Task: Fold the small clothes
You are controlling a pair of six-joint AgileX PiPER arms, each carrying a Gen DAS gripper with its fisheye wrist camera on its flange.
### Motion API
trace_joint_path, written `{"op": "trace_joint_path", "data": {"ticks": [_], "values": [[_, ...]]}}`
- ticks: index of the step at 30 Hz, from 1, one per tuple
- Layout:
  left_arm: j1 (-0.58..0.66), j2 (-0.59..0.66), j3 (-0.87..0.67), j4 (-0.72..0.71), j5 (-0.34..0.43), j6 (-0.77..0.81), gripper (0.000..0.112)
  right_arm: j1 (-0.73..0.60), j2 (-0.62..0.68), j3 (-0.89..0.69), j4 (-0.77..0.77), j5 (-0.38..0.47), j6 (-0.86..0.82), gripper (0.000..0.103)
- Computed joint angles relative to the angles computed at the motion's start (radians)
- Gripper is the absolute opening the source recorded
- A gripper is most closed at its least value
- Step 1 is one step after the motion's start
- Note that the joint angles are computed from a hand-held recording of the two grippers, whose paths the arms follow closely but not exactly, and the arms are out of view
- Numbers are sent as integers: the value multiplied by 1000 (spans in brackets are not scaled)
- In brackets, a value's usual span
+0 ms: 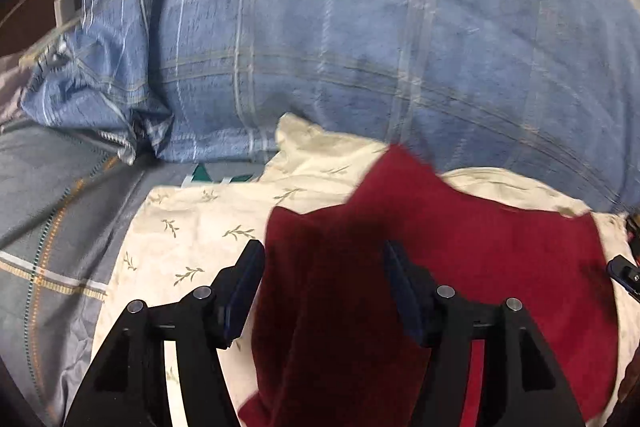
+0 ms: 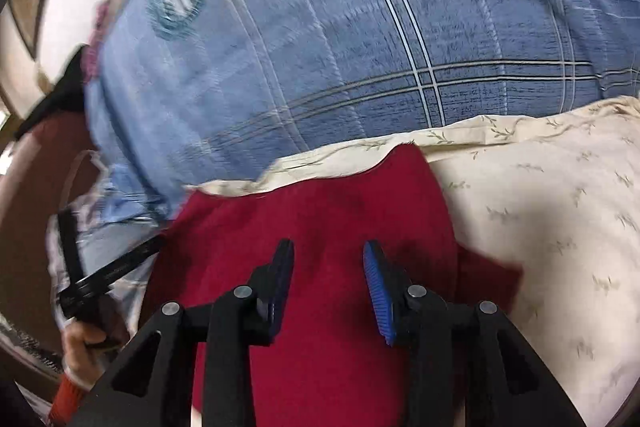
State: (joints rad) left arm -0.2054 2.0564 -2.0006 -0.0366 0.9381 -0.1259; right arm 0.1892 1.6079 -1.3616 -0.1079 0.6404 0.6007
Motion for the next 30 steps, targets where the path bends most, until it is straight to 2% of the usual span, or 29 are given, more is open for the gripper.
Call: {"op": "trace_joint_path", "data": {"ticks": [1,3,6,7,10,12,14,17,19,22,24,25,26,28,30], "values": [[4,62,-83,9,58,-12,61,-8,41,-32,-24,23,23,39],[11,126,-163,3,102,-17,63,-38,103,-68,15,63,4,38],[31,152,-189,-53,112,-1,63,-68,58,3,104,-5,-47,38],[34,126,-152,-60,91,11,63,-67,11,36,121,-6,-55,39],[53,20,-12,-83,32,87,61,-45,-165,163,143,-22,-89,48],[89,-72,115,-154,-19,198,61,-3,-261,220,80,4,-48,54],[124,-184,268,-223,-75,300,62,56,-358,286,6,42,12,55],[179,-285,407,-333,-87,398,64,164,-425,355,-82,90,122,55],[211,-323,466,-396,-73,425,65,226,-430,395,-131,90,180,55],[254,-367,543,-476,-47,454,65,293,-379,403,-230,88,258,51],[266,-386,568,-475,-42,462,65,309,-367,424,-286,80,326,34],[266,-396,583,-467,-47,467,65,298,-371,438,-272,63,332,17],[266,-407,593,-457,-42,472,64,297,-380,446,-262,45,337,8],[268,-420,601,-456,-29,489,64,326,-439,466,-272,34,360,7],[278,-436,615,-494,-29,528,64,426,-499,478,-372,83,479,6]]}}
